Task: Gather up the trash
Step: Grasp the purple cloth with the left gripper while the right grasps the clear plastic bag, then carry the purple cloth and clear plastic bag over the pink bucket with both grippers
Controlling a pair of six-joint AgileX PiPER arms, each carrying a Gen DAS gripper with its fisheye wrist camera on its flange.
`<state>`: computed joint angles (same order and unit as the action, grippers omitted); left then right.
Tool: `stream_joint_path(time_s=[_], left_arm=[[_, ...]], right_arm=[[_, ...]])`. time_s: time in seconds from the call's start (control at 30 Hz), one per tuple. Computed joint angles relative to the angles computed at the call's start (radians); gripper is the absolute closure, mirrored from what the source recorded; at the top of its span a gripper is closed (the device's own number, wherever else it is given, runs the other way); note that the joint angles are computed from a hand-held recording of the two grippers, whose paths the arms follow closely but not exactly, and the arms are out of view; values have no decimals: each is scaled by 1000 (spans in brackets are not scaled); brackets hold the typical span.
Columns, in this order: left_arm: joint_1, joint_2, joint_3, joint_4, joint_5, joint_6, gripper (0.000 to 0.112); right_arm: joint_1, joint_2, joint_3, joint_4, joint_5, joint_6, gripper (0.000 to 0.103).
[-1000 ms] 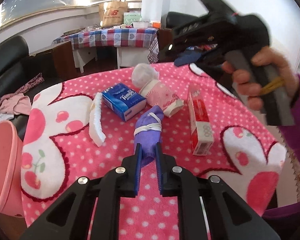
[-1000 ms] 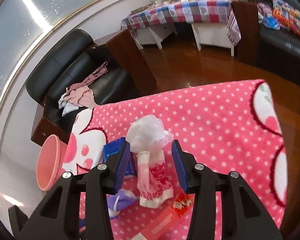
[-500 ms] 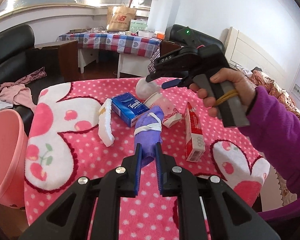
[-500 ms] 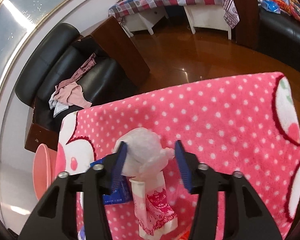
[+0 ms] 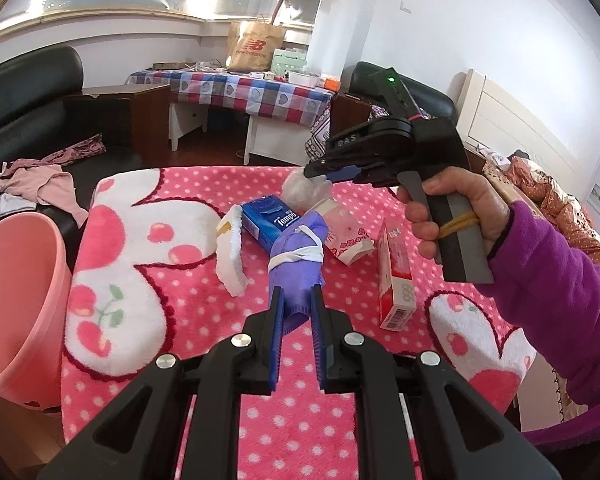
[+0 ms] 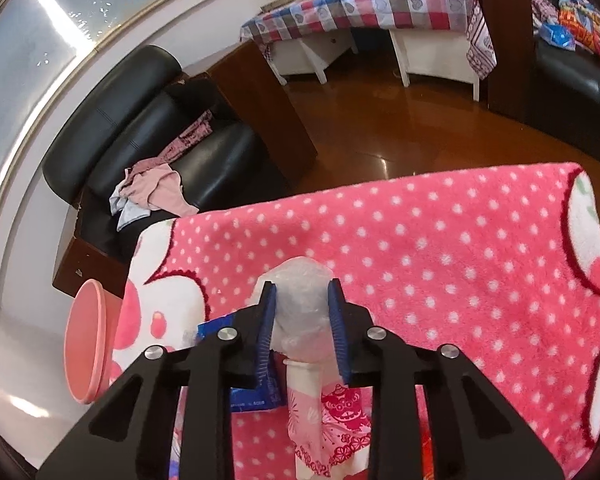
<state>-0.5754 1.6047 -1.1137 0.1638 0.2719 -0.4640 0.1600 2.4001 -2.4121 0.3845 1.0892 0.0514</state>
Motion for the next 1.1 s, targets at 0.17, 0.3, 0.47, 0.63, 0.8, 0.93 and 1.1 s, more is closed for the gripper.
stream_joint_path(time_s=[0.17,0.3,0.47,0.63,0.8,0.93,1.1], left_arm=[[-2,-29,17,50,-11,-56,100],[-5,-56,35,119,-14,-129,100],[-10,-96,62,252,-14,-273,100],[-10,-163,104,528,24,-562,100],[16,-257,163,672,92,-728,100],[61,-339,216,721,145,-792,100],[157,-429,265,675,194,-756,100]], right_arm=[[-2,-118,175,6,-110,-42,92],[1,-199,283,-3,-179,-67,93],[12,-294,385,41,-231,-98,93],[91,-385,472,42,-309,-121,93],[196,-433,525,24,-385,-123,93],[292,-439,527,-19,-434,-101,93],[389,-382,441,-51,-415,-68,93]])
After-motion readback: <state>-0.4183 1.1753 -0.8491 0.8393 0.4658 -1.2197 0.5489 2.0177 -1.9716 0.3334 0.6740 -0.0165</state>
